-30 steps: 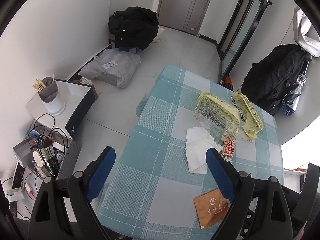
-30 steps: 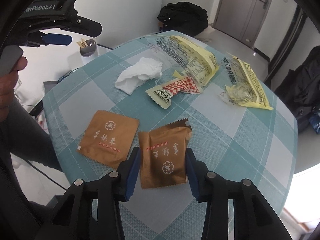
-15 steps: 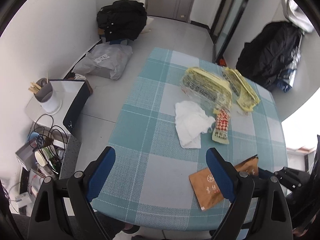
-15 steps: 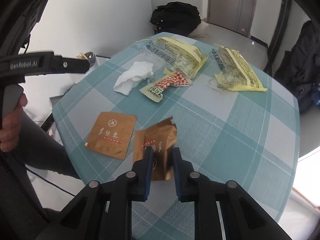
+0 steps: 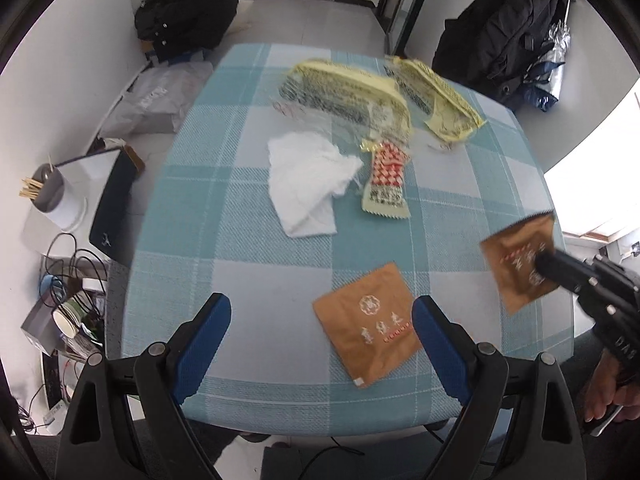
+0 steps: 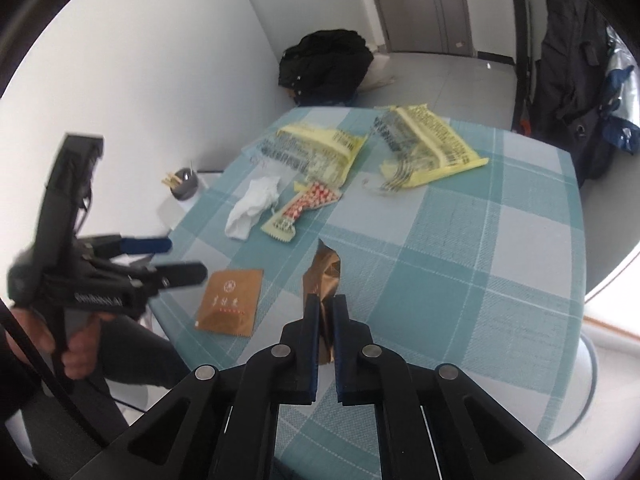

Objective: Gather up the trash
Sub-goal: 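Grasp the other brown sachet with the left gripper while the right gripper holds its sachet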

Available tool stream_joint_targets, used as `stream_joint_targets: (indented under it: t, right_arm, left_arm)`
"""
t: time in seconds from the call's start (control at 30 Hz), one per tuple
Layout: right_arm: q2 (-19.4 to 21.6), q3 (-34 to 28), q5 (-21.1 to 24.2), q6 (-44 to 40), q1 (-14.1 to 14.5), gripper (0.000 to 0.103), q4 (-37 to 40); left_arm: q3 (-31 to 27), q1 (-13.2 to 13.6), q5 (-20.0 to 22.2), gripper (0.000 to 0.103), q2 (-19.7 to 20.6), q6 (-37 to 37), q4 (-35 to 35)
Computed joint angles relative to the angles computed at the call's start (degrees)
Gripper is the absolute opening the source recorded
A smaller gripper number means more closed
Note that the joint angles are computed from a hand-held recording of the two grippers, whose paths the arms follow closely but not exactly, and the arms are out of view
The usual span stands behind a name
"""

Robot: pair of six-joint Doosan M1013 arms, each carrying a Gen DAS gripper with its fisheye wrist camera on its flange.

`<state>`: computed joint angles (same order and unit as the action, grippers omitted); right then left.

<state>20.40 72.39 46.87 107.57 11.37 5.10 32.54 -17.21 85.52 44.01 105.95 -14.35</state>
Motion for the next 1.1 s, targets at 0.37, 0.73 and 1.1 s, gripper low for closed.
stream_joint_targets:
  t: [0.37,0.73,1.1]
  right_arm:
    - [-1.7,1.8,-2.2,2.9,-0.7,0.005,-1.7]
    - [-3.0,3.0,-3.8,4.4,-0.7,0.005,-3.3]
    - [-3.9,3.8,-4.4,6.1,-0.5,0.005,-5.4]
  left_arm:
    - [5.6,-3.0,-1.3,0.092,-2.3,11.5,6.4]
    - [4.4,-3.5,-0.4,0.041,-2.3,14.9,4.4]
    - [2.0,-3.3,1.9,0.021,-1.7,12.7,3.4]
